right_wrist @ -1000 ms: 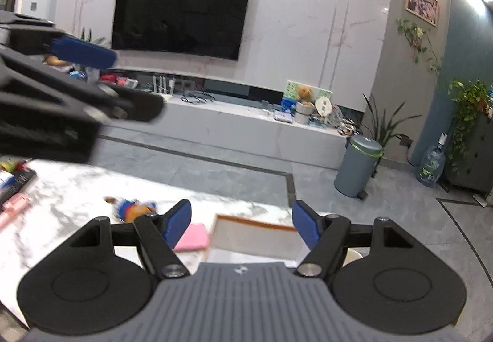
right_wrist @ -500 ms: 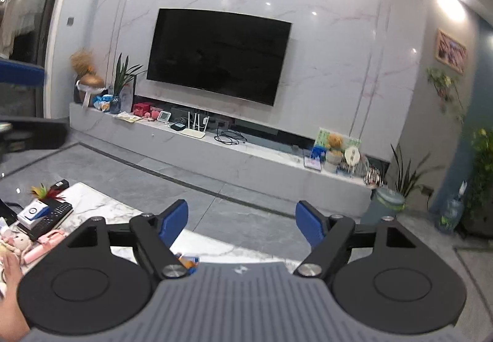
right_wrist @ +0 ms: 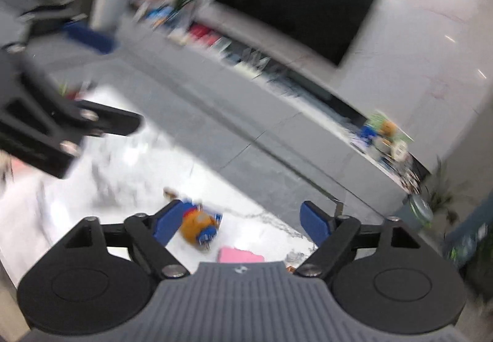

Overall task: Organize objects
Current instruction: 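Move both grippers back to the table toward the teddy bear and pink wallet, then grasp the teddy bear keychain with the left gripper while the right grasps the pink wallet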

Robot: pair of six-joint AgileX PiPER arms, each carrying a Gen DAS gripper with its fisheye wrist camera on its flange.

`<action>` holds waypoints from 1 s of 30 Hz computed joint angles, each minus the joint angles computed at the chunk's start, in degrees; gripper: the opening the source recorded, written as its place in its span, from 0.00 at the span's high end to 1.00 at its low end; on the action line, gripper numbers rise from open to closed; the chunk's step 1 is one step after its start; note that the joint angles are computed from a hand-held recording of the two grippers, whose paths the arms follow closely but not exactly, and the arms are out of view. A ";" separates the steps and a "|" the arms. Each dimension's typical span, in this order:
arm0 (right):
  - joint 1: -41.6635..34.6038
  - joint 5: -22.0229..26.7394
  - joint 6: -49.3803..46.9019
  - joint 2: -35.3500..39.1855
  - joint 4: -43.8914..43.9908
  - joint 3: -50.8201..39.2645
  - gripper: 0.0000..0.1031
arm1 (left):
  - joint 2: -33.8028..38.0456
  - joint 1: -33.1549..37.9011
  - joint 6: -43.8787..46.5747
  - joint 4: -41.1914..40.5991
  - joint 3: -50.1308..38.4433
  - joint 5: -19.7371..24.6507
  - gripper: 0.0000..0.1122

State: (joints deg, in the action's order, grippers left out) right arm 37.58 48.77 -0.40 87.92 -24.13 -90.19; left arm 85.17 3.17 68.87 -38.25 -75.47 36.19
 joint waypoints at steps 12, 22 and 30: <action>-17.46 -0.55 -37.49 27.57 21.13 -14.46 0.11 | 23.09 -1.29 37.46 -11.13 -2.40 -5.40 0.08; -18.57 8.20 -56.23 40.16 18.91 -23.21 0.05 | 35.77 -1.52 40.26 -7.27 -13.09 0.13 0.08; -18.20 17.41 -57.99 51.66 17.56 -41.00 0.05 | 43.84 -3.06 31.32 0.54 -24.83 6.23 0.08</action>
State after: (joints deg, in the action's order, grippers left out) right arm 19.38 66.18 -58.40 139.58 -6.56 -131.19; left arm 129.01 0.12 100.19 -37.71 -100.30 42.42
